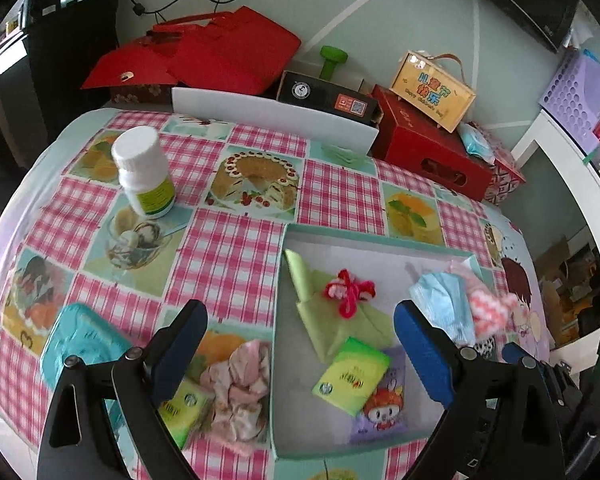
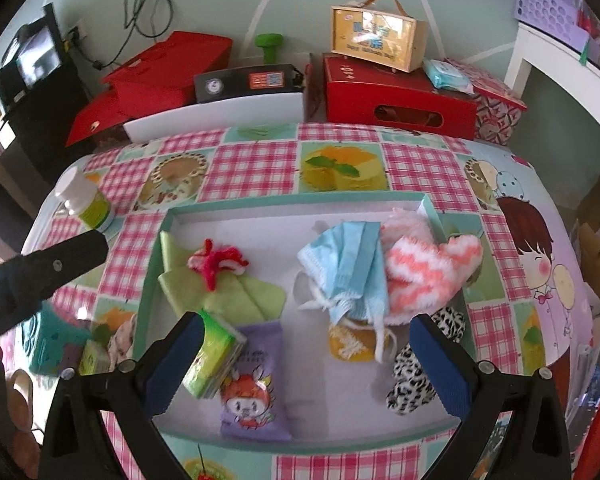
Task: Organize soft objects
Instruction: 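Raise both open tools up and away from the tray, then grasp green tissue pack with left tool while right tool reaches pink floral cloth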
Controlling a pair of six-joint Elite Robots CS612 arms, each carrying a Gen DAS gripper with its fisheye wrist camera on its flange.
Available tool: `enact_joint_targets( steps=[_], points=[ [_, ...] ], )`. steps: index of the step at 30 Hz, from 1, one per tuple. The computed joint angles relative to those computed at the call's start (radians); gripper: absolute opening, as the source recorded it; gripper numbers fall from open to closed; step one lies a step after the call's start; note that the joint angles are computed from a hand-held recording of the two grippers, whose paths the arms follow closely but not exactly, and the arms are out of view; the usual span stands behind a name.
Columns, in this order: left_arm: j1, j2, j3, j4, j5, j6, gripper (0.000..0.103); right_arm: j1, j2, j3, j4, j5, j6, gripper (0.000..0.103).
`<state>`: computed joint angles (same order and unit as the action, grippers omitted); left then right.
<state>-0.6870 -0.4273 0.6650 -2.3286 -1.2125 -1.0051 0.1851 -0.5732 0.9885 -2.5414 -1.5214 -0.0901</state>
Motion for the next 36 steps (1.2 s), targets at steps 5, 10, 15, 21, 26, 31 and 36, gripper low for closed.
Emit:
enact_joint_targets(
  steps=[5,10,15,21,26,31,36],
  points=[
    [-0.016,-0.061,0.135,-0.101,0.01,-0.013,0.095,0.002,-0.023,0.051,-0.019,0.024,-0.01,0.103],
    [-0.031,-0.114,0.252,-0.191,0.01,-0.019,0.095,0.004,-0.042,0.099,-0.036,0.036,-0.027,0.103],
    [-0.047,-0.146,0.318,-0.234,0.04,-0.024,0.095,0.005,-0.063,0.151,-0.062,0.036,-0.041,0.103],
    [-0.051,-0.175,0.396,-0.329,-0.001,-0.053,0.1,0.0,-0.088,0.211,-0.097,0.065,-0.047,0.103],
    [-0.059,-0.202,0.456,-0.354,0.007,-0.078,0.1,-0.001,-0.1,0.24,-0.112,0.087,-0.046,0.103],
    [-0.059,-0.229,0.513,-0.359,0.02,-0.109,0.101,0.004,-0.105,0.254,-0.126,0.12,-0.078,0.103],
    [-0.046,-0.239,0.528,-0.286,-0.001,-0.183,0.1,0.015,-0.094,0.248,-0.129,0.15,-0.127,0.103]
  ],
)
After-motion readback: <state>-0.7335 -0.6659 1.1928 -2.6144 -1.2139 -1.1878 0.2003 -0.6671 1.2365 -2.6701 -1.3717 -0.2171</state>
